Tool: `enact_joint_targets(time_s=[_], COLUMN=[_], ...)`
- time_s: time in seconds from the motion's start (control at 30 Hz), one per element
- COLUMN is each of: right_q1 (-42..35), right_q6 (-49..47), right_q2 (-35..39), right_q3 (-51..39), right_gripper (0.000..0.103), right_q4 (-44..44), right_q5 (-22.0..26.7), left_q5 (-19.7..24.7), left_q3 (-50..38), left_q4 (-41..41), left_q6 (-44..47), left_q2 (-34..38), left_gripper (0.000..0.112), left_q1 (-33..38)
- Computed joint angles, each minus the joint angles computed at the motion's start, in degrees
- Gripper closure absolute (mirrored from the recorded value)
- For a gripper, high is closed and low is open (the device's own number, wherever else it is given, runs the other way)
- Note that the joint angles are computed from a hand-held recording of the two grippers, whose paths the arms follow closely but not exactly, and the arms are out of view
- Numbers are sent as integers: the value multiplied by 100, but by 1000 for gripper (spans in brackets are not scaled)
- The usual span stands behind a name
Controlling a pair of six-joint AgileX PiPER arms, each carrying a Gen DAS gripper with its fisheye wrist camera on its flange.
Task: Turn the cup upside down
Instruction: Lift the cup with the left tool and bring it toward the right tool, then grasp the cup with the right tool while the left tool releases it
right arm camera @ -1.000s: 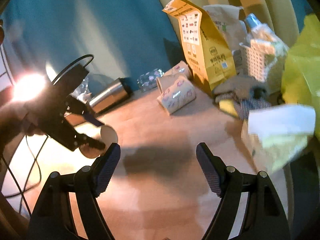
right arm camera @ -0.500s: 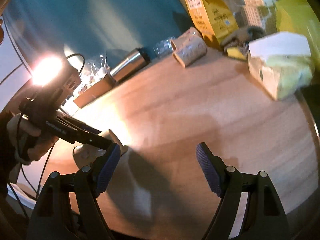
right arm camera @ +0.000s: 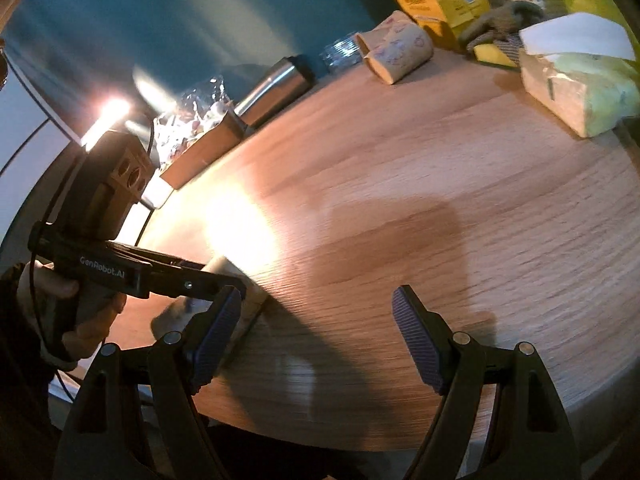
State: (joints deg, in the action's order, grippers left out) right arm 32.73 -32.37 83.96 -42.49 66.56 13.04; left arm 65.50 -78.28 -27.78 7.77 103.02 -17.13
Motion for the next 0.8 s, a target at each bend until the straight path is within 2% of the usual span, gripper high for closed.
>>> enact_joint_targets(time_s=[0.1, 0.23, 0.37, 0.47, 0.63, 0.67, 0.77, 0.8], right_q1=[40, 120, 106, 208, 415, 468, 631, 686], right_q6=[572, 1110, 1963, 3256, 4649, 4795, 5128, 5230], right_q2=[158, 462, 986, 1425, 2057, 2167, 2349, 2364], right_q3=[-240, -788, -1662, -2452, -3560, -3726, -4112, -4187], right_gripper=[22, 22, 22, 22, 22, 24, 41, 41], right_q4=[-448, -886, -1593, -2796, -3993, -4157, -4480, -4564], right_q5=[265, 723, 1484, 2058, 2996, 3116, 3419, 3445], left_q5=[-115, -332, -566, -789, -991, -950, -851, -797], left_q3=[355, 870, 1674, 2323, 3052, 3166, 3380, 3411], left_q4=[-139, -448, -656, -923, -1331, -1490, -1796, -1855], left_q6=[283, 756, 1316, 1760, 2430, 2656, 3214, 3339], left_q2=[-508, -1223, -2074, -2527, -3045, -3123, -3237, -3232], left_gripper=[34, 34, 34, 34, 34, 34, 34, 34], left_q1=[365, 688, 1283, 1658, 2215, 2435, 2928, 3065])
